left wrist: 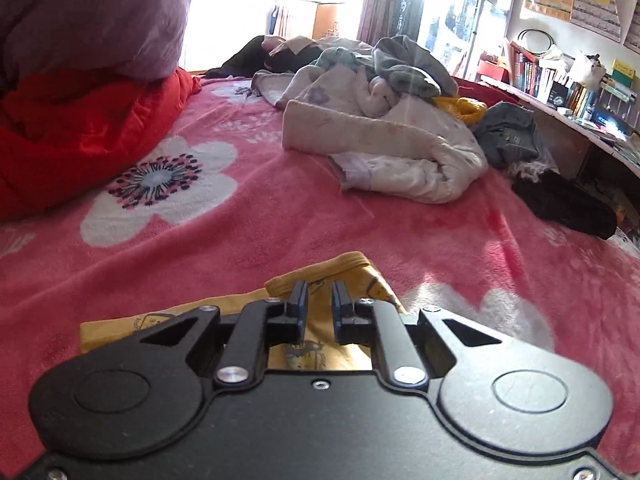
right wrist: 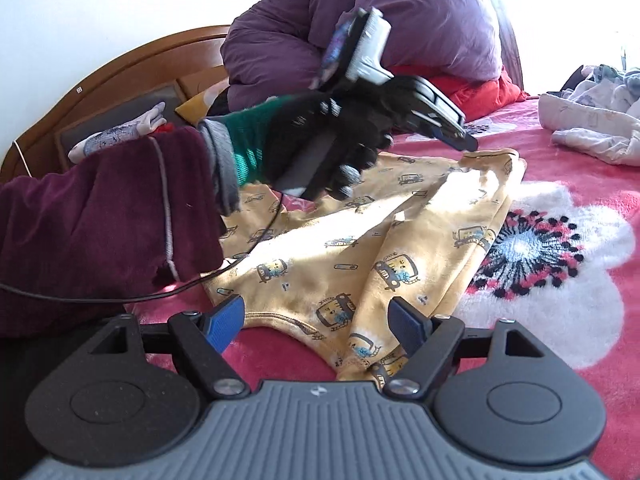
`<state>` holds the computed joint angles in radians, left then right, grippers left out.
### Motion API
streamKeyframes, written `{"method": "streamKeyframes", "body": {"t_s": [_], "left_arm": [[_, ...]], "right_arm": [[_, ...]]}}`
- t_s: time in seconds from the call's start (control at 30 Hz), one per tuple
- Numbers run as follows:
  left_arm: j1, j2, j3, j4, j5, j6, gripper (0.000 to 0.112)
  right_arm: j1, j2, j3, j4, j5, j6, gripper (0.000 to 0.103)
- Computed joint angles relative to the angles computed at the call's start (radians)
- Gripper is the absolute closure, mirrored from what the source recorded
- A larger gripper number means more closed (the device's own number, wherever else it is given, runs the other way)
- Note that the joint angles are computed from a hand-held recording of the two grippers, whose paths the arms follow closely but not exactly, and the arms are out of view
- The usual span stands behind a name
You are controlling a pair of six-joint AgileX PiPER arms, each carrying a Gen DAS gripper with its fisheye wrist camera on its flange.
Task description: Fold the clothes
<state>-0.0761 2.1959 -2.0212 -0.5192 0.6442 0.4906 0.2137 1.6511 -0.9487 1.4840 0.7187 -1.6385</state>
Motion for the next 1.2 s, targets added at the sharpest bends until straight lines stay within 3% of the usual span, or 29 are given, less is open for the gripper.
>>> {"method": "streamKeyframes", "body": {"t_s": [0.13,0.23,0.33,0.37,0.5,0.6,0.67,0.8,0.87,0.93,1.1,1.2], "left_arm": [[-0.025,-0.139,0.195,-0.003,0.001,0.041,0.104],[-0.058,-0.219,0.327,0.031,-0.008,0.019,0.104],[-0.1,-0.236,0.435,0.096,-0.055,-0.049,0.104],[-0.113,-0.241,0.481,0.102,-0.112,-0.05,0.104],[-0.104,-0.323,0.571,0.04,-0.183,-0.092,0.102],[-0.106,-0.401,0.671,-0.013,-0.236,-0.097,0.092],[-0.133,-0.396,0.705,0.076,-0.258,-0.198,0.078],[-0.169,-0.408,0.765,0.183,-0.353,-0.312,0.077],[-0.163,-0.465,0.825,0.09,-0.414,-0.268,0.078],[-0.161,-0.515,0.879,0.084,-0.454,-0.288,0.079],[-0.119,-0.618,0.989,0.305,-0.488,-0.568,0.079],[-0.05,-0.693,1.068,0.342,-0.509,-0.634,0.079]], "right_arm": [[0.078,0.003,-0.014,-0.13,-0.124,0.091,0.025],[0.084,-0.007,-0.002,-0.113,-0.139,0.077,0.024],[0.082,-0.006,0.008,-0.106,-0.143,0.071,0.024],[0.087,-0.011,0.017,-0.092,-0.154,0.052,0.024],[0.106,-0.049,0.074,0.008,-0.196,-0.071,0.023],[0.106,-0.073,0.111,0.082,-0.201,-0.154,0.023],[0.104,-0.077,0.12,0.099,-0.202,-0.172,0.023],[0.108,-0.082,0.108,0.016,-0.228,-0.066,0.023],[0.108,-0.106,0.118,-0.024,-0.245,-0.013,0.024],[0.093,-0.131,0.133,-0.054,-0.234,0.031,0.024],[0.056,-0.171,0.155,-0.107,-0.219,0.135,0.029],[0.014,-0.17,0.149,-0.104,-0.196,0.217,0.036]]}}
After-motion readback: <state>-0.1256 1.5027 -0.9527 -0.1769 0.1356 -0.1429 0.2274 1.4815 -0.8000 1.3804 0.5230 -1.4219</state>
